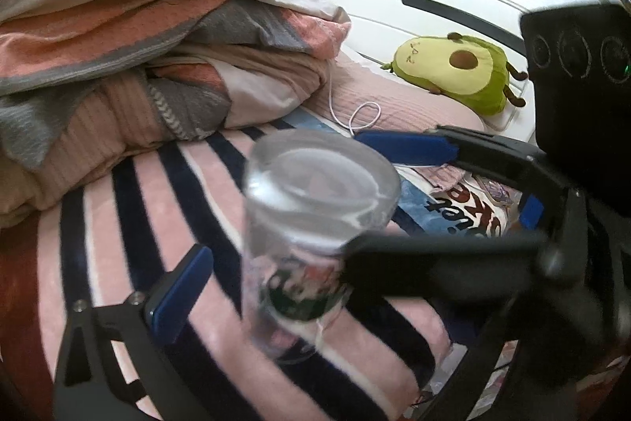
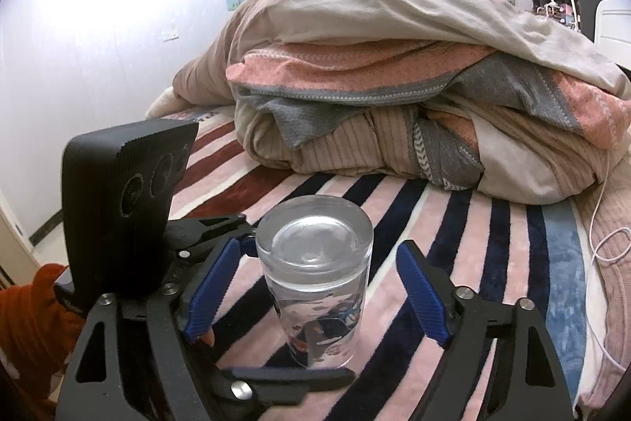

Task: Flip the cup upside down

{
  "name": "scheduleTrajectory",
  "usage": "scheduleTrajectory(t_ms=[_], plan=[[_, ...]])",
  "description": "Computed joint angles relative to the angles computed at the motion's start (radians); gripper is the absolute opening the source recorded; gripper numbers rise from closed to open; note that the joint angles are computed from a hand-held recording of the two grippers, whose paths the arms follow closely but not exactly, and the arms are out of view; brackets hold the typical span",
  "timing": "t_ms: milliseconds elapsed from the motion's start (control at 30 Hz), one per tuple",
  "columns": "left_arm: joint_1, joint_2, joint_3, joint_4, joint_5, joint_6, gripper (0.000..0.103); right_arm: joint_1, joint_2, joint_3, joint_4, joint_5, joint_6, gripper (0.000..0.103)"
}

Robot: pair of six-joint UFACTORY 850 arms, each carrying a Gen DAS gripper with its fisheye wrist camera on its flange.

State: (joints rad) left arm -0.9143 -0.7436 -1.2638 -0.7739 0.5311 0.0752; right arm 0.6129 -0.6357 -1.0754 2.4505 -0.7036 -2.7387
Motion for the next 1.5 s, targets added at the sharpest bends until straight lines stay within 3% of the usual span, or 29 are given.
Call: scheduleTrajectory(t_ms=[100,200,300,533,733,1500], plan=[[-0.011,0.061,0.076,0.048,0.050,-0.100,0.102,-0.013,0.036,0.037,-0.009,-0.039,0.002,0.086],[-0.043,0.131,0.144,-0.039,0.128,-0.078,0.102,-0.034,0.085,0.090,0.002,-0.095,-0.007,0.094],[-0.081,0.187,0.168,-0.265,0.192,0.047,0.102,-0.054,0.132,0.127,0.007,-0.106,0.000,0.099],[-0.155,0.235,0.098,-0.796,0.338,0.377,0.102,-0.059,0.231,0.189,0.113,-0.021,-0.090,0.103],[-0.164,0.214,0.018,-1.045,0.377,0.594,0.102,-0.048,0.247,0.210,0.155,0.019,-0.131,0.103],[-0.162,0.189,-0.026,-1.083,0.333,0.680,0.102,-0.070,0.233,0.194,0.151,0.068,-0.050,0.103]])
